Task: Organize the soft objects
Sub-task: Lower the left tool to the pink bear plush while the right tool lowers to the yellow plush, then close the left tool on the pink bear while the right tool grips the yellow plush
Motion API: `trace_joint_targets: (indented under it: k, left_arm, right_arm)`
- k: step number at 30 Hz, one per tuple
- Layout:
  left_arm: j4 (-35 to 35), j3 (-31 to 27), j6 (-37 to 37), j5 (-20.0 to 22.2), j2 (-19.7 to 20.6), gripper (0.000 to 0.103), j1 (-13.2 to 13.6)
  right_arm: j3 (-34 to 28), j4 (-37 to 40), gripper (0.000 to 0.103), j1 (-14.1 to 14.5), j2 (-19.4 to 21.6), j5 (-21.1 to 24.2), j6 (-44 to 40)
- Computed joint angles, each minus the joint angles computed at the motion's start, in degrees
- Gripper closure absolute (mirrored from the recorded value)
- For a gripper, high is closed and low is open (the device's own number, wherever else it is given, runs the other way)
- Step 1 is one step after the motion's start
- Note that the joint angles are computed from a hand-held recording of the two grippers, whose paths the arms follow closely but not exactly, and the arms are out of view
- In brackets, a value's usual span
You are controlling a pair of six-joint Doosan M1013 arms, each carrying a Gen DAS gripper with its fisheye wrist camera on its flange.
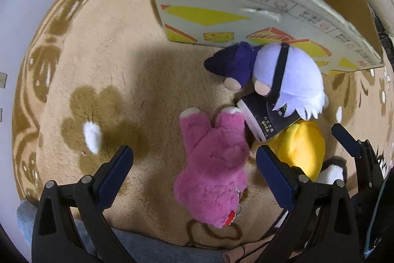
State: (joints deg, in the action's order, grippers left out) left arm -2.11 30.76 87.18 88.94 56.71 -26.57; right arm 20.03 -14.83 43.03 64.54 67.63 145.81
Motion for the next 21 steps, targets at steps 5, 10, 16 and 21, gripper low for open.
trace_joint_targets:
  k: [5, 10, 16, 21]
  left_arm:
    - [-0.3, -2.62, 0.09, 2.72, 1.93, 0.007, -0.18]
    - [-1.64, -5.02, -0.44, 5.54, 3.65, 0.019, 0.12]
    - [-4.45, -6.54, -0.56, 8.07, 5.0, 0.042, 0.49]
    - [-4.32, -4.49, 0.37, 6.64, 4.13, 0.056, 0.09]
  right_arm:
    - [0.96, 3.08, 0.0, -0.61, -0.06, -1.39, -0.38]
    - [0.1, 6.07, 0.0, -1.0, 0.51, -0.7, -2.04]
    - [-2.94, 6.36, 0.015, -0.66, 2.01, 0.09, -4.89]
    - [-4.13, 7.26, 0.025, -0.7, 2.68, 0.09, -4.96]
